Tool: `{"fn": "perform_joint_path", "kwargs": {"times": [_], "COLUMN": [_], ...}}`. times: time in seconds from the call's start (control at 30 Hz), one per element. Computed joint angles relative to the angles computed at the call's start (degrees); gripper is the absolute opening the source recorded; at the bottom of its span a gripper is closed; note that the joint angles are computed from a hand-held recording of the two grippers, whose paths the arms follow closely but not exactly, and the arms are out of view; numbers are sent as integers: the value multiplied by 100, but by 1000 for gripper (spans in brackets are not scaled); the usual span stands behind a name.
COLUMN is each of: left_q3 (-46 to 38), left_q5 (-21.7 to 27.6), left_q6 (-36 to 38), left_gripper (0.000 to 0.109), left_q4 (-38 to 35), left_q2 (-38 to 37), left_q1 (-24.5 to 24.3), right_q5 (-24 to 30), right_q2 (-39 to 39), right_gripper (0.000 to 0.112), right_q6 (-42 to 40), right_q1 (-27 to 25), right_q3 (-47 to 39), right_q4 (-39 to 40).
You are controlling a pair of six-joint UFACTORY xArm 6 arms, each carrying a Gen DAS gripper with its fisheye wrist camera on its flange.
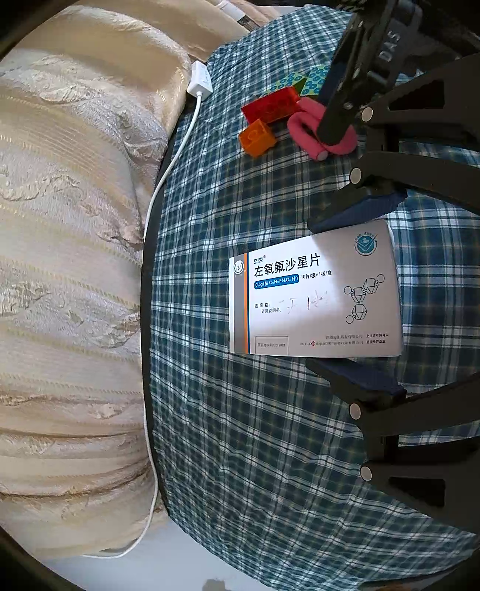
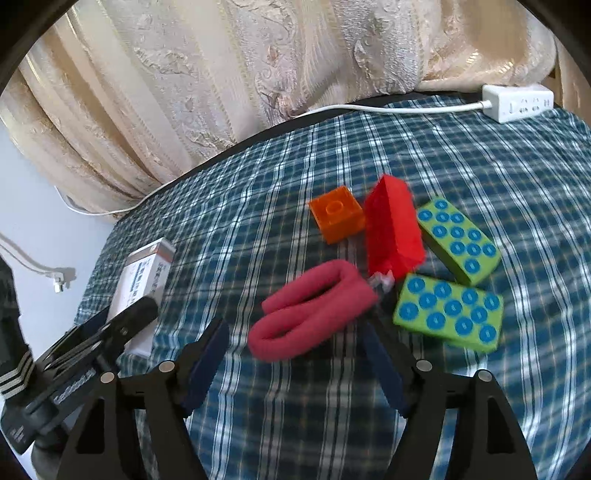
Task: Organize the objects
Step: 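Grasp the second pink foam loop with the right gripper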
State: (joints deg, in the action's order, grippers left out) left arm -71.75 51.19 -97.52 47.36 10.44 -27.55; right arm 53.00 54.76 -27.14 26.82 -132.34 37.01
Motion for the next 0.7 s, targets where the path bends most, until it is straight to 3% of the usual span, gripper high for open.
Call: {"fn": "perform_joint_path", "kwargs": {"times": [0.17, 0.53, 0.7], "left_q3": [-6, 24, 34], "left_q5": [-12, -83, -125], "left_q6": [44, 146, 164], "left_gripper": [67, 68, 68], "left_q4": [-88, -165, -122], "left_q2": [35, 58, 64], "left_q1": [19, 74, 74], "right_q5": [-26, -982, -1317], "right_q2": [403, 252, 92], "right_gripper": [80, 80, 64], "right_q6": [165, 200, 232], "right_q1": [104, 389, 428], "right_q3": [-645, -175, 168], "right_q4": [-394, -1417, -1682]}}
